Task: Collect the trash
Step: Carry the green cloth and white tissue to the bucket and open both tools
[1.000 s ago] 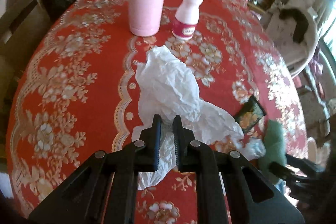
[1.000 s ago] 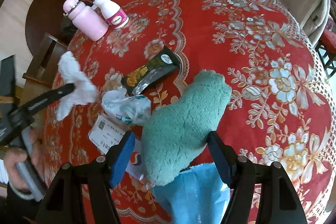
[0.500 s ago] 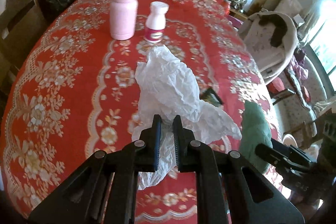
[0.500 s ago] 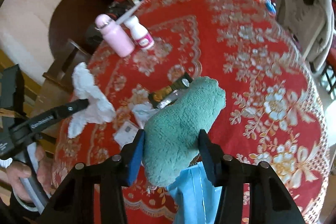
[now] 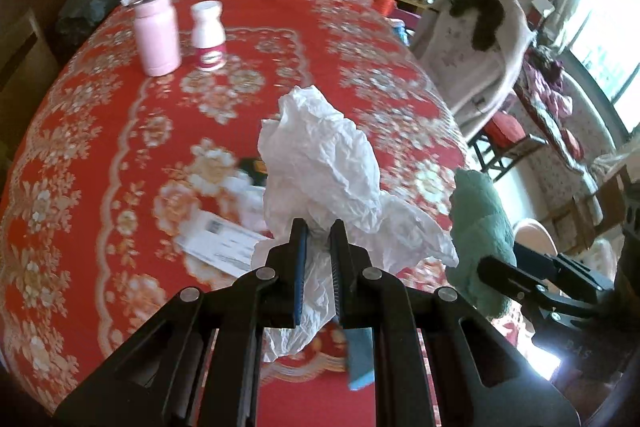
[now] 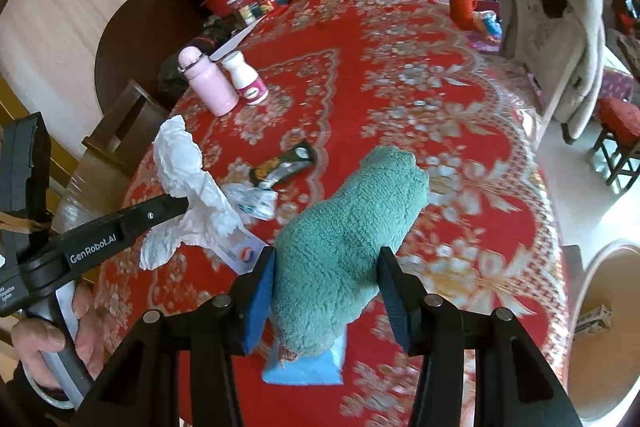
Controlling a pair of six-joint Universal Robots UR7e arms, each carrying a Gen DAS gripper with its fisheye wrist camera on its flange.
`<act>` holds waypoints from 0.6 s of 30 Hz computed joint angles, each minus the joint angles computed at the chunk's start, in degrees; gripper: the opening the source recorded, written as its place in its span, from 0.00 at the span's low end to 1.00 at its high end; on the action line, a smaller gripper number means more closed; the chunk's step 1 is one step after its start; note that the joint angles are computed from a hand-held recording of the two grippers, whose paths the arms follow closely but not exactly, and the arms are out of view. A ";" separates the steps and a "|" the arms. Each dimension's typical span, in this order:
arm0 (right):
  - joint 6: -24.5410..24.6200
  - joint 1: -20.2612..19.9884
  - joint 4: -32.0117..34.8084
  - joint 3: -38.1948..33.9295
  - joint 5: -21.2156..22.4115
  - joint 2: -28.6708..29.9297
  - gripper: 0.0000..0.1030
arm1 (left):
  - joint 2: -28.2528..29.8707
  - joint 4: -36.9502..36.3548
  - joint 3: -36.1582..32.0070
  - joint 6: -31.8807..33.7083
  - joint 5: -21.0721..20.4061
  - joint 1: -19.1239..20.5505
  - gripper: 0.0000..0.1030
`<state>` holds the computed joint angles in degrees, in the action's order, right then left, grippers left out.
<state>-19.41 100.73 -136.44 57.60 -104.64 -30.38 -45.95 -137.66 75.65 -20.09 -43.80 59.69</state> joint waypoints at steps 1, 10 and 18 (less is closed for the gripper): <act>-0.26 -0.19 -0.42 0.82 -0.23 -0.71 0.47 | 0.66 0.16 -0.34 -0.01 -0.25 -0.47 0.09; -0.85 -3.15 -3.66 7.73 -1.85 -7.66 0.47 | 6.66 1.58 -4.78 1.64 -1.70 -3.61 0.09; -1.30 -6.03 -5.49 11.65 -3.62 -12.54 0.47 | 12.60 3.72 -10.87 3.38 -4.25 -5.32 0.09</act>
<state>-20.71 94.70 -141.93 69.25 -108.25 -42.92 -33.35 -133.94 64.78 -16.71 -48.06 54.37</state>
